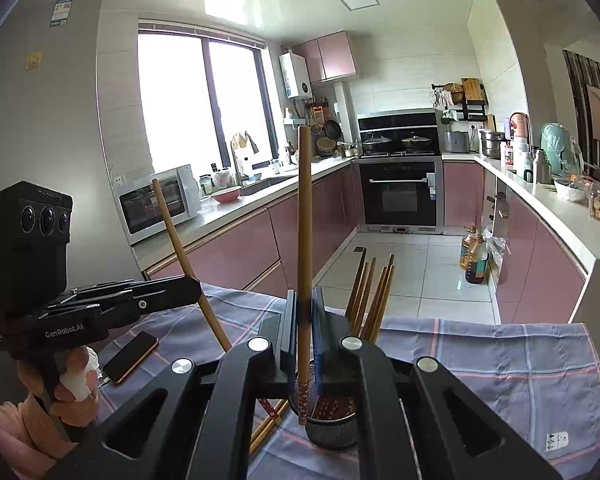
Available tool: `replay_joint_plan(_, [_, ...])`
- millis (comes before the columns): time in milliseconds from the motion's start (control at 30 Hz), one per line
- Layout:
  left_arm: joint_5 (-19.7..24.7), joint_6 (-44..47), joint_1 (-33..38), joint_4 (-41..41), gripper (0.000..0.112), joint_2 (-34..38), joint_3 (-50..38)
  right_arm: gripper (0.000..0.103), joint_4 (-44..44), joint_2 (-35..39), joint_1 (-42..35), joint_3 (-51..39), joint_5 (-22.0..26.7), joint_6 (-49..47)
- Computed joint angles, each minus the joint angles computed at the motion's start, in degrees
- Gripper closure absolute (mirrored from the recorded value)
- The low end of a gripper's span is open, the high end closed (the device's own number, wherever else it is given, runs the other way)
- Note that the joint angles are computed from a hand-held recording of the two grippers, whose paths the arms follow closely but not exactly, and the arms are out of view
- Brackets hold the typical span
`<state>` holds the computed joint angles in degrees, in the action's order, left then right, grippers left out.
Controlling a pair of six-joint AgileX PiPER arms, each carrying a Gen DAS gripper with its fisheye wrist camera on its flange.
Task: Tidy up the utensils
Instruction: 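Lower both chopsticks tip-first into the mesh cup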
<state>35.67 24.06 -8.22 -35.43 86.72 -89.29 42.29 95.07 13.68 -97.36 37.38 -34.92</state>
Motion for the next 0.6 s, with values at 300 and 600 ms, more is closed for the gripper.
replay_joint_plan(300, [-0.07, -7.45, -3.64, 8.25, 0.105, 3.87, -6.83, 0.097, -0.99, 2.37, 0.04, -2.45, -0.23, 1.23])
replay_joint_plan(600, [0.55, -12.78, -6.07, 15.07, 0.105, 7.15, -9.23, 0.097, -3.46, 5.5, -0.06, -5.43, 1.57, 4.16])
